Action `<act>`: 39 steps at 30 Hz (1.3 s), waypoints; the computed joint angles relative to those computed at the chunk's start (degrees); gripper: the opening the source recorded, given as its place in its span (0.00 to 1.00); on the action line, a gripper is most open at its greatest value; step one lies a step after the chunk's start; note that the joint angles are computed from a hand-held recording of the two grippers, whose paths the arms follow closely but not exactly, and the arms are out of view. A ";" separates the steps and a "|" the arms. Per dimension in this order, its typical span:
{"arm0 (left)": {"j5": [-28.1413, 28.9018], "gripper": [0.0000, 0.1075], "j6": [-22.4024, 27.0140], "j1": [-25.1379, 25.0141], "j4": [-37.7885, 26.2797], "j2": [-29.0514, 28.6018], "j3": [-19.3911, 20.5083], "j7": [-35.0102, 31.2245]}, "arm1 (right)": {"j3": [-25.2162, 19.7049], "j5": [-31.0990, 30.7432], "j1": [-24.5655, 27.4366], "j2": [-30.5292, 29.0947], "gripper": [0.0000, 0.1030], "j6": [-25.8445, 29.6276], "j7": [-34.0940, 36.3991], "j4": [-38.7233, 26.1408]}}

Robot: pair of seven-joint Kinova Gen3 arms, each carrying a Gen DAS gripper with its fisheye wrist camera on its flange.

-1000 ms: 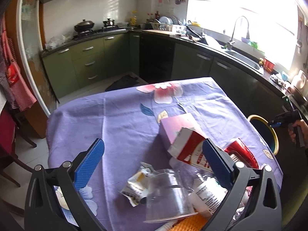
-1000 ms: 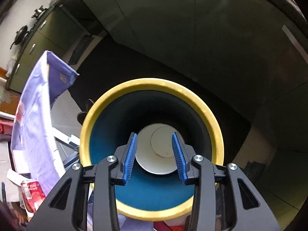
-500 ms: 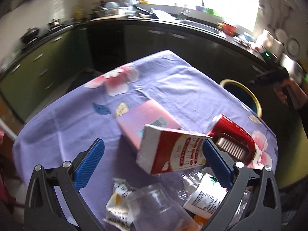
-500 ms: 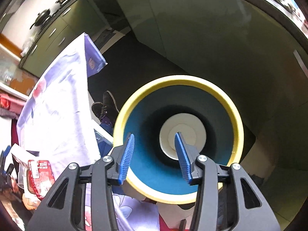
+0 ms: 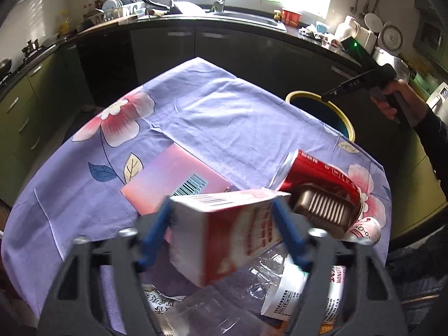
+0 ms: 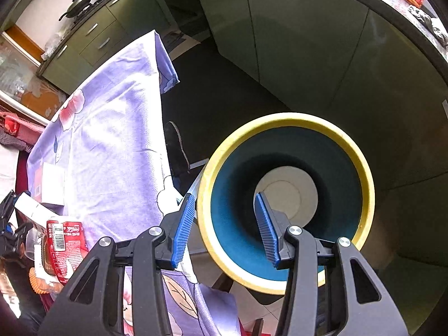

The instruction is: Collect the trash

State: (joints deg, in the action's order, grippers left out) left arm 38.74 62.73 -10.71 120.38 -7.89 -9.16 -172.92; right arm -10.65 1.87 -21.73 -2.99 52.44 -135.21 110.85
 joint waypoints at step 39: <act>-20.07 0.34 -11.50 34.76 -18.14 3.09 25.68 49.74 | -6.66 4.31 9.82 -32.16 0.44 5.12 -3.85 16.85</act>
State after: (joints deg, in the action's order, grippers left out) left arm 18.67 51.23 24.06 102.23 -4.80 16.52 -123.18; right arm -17.31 6.18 -11.91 -35.16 57.56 -139.06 127.70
